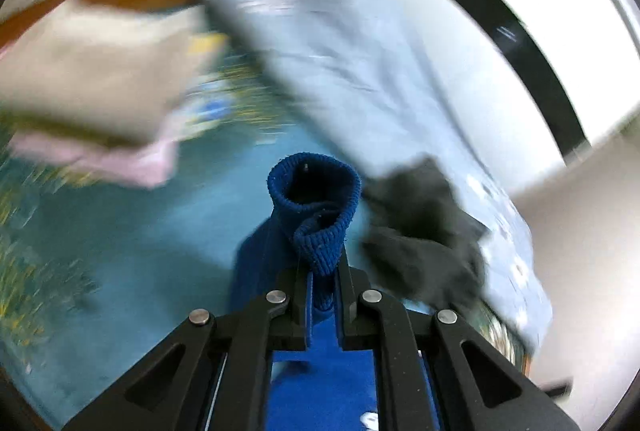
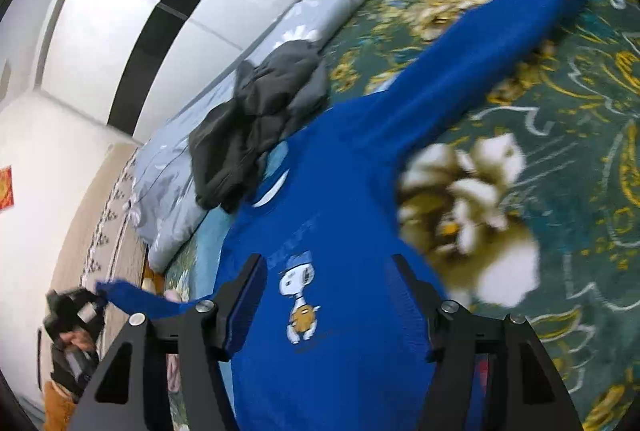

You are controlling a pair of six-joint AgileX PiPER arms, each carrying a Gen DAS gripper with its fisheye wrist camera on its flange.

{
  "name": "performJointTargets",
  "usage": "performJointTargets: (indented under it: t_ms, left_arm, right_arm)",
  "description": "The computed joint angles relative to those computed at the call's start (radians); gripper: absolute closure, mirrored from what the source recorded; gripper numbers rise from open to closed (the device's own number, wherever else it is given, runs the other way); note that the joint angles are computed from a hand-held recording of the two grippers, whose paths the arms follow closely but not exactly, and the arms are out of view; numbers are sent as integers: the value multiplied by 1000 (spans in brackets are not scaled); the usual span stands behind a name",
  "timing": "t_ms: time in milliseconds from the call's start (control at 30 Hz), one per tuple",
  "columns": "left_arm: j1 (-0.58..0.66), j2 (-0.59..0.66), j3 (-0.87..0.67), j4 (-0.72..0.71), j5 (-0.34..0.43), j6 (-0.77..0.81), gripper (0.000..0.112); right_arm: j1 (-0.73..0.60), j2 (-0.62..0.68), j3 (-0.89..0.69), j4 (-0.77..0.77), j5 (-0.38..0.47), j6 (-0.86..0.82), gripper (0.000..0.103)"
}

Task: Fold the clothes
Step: 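Fold the held sleeve across the sweatshirt body with the left gripper and release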

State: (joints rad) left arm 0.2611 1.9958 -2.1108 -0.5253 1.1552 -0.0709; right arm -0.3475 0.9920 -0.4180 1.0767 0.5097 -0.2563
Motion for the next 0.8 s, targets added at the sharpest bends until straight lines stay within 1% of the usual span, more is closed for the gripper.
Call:
performJointTargets:
  t_ms: [33, 67, 167, 267, 300, 400, 467, 567, 700, 800]
  left_arm:
    - [-51, 25, -64, 12, 17, -14, 104]
    - [-96, 40, -92, 27, 17, -24, 104]
    - [-246, 53, -94, 82, -20, -46, 104]
    - [-388, 111, -166, 137, -23, -79, 104]
    - [-430, 114, -147, 142, -45, -79, 104]
    - [-551, 138, -112, 155, -97, -84, 104]
    - [-629, 162, -98, 176, -113, -103, 104]
    - [-720, 241, -132, 207, -102, -143, 104]
    - [-791, 324, -153, 218, -94, -182, 104]
    - [-826, 380, -189, 225, -82, -196, 104]
  right_arm:
    - [-57, -5, 11, 23, 35, -41, 36]
    - [-124, -11, 23, 45, 76, -88, 36]
    - [-286, -16, 44, 44, 165, -174, 36]
    - [-414, 0, 53, 24, 229, -241, 36]
    - [-449, 8, 55, 22, 245, -264, 36]
    - [-525, 41, 58, 24, 276, -331, 36]
    - [-568, 66, 58, 23, 294, -368, 36]
    - [-622, 94, 54, 9, 315, -412, 36]
    - [-710, 120, 47, -25, 348, -466, 36]
    - [-761, 141, 44, -45, 356, -496, 36]
